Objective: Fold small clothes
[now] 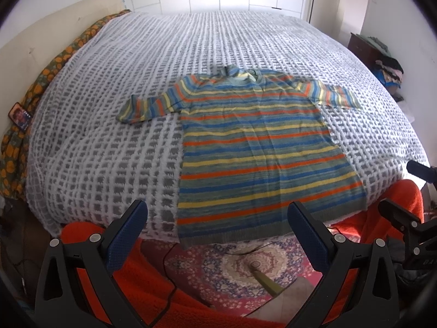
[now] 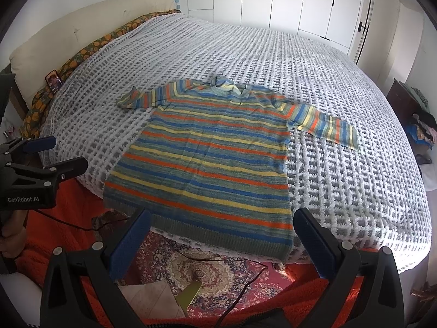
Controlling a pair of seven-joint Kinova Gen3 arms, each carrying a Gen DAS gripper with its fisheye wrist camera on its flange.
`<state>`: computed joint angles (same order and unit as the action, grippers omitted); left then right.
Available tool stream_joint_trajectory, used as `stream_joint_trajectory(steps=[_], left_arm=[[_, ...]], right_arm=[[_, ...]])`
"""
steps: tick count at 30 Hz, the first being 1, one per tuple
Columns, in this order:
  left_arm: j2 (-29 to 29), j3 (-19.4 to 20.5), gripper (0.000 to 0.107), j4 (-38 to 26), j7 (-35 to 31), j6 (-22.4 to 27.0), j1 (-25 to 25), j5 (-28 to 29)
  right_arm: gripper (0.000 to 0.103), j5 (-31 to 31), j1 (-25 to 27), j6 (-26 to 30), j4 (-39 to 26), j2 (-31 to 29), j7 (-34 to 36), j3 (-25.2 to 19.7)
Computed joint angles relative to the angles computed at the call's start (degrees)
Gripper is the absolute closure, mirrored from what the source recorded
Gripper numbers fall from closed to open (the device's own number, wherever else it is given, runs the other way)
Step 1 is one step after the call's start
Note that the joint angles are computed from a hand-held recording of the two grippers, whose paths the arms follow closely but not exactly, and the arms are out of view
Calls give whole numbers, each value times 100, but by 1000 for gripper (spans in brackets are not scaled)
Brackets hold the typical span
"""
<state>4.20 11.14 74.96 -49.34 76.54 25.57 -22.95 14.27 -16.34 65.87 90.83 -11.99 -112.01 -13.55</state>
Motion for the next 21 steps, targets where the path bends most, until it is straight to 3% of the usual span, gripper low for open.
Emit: stream_joint_trajectory(steps=[21], left_arm=[[70,-7,5,-41,-48,-6,90,-54]], right_arm=[[0,-60,24,-37,39,13,44,51]])
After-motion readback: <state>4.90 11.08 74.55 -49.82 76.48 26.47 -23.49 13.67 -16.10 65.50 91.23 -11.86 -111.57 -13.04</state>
